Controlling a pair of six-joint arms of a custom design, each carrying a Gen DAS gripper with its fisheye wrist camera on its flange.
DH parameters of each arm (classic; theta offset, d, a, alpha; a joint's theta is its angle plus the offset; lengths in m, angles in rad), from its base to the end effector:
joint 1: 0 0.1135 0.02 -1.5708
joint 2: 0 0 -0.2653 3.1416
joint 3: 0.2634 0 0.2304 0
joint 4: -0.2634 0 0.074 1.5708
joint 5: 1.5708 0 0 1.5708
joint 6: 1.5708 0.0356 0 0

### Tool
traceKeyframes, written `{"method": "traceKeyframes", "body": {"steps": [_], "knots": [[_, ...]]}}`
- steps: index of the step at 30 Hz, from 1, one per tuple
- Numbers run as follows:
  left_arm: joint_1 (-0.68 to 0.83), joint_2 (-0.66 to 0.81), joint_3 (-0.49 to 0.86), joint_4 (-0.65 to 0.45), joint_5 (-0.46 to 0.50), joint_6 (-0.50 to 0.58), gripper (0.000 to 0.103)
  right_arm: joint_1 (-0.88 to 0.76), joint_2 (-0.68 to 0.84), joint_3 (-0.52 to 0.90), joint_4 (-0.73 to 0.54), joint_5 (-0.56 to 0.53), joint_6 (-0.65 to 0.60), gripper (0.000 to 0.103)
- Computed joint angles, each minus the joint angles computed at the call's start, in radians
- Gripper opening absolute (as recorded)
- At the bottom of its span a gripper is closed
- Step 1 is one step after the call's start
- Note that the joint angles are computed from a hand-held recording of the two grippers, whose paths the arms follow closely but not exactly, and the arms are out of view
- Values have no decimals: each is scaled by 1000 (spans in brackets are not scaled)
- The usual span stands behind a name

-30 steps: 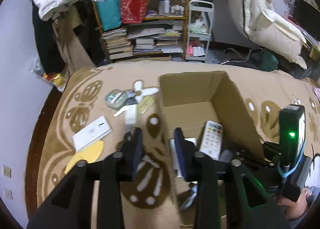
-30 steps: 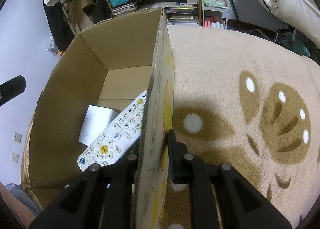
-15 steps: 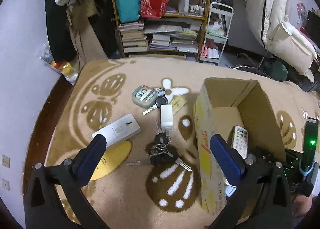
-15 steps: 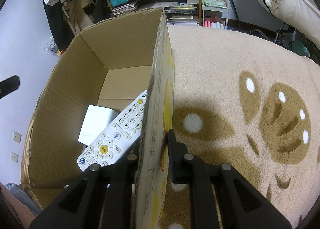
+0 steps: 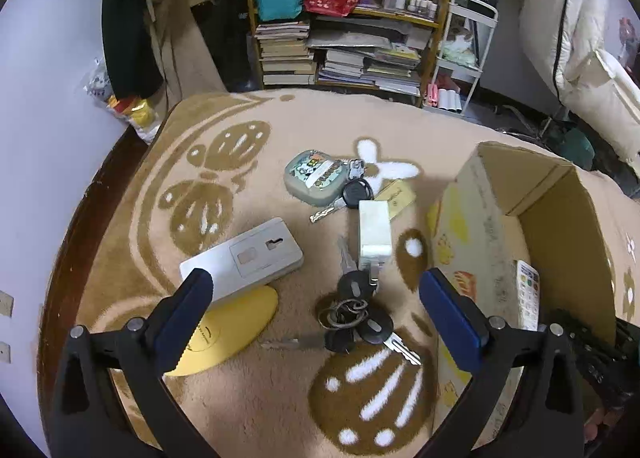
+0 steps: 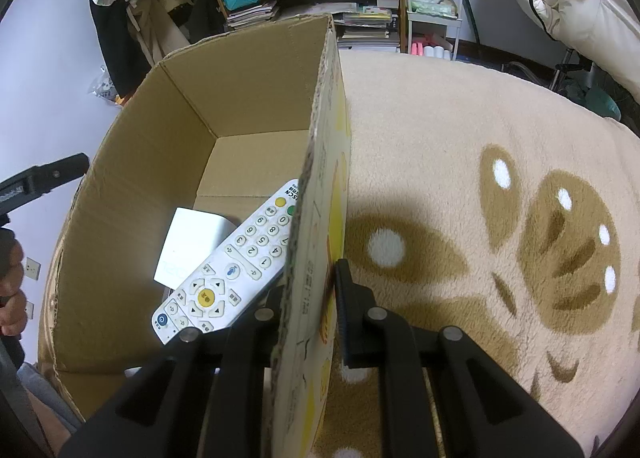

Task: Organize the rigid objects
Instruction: 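Open the left gripper and withdraw it toward the remaining items, then lower the left gripper onto the key ring and close it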

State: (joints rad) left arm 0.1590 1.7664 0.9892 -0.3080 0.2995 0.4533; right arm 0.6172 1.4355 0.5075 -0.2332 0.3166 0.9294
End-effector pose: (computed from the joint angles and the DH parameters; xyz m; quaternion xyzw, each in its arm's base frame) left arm 0.3202 0.0407 0.1650 0.1762 0.9442 -0.0664 0.2703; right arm 0.1765 0.1116 0.1354 0.1820 0.9501 0.0298 0.2515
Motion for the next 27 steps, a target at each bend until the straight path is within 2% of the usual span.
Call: {"method": "traceKeyframes", "body": {"steps": [13, 22, 25, 27], "knots": [[-33, 127, -16, 83, -12, 9, 101, -2, -3, -1, -2, 1, -4, 15], [-70, 199, -25, 110, -33, 22, 96, -6, 0, -1, 4, -1, -8, 15], [-71, 246, 4, 78, -16, 12, 88, -6, -1, 0, 2, -1, -7, 15], [-84, 249, -25, 131, -44, 16, 85, -8, 0, -2, 6, -2, -9, 15]]}}
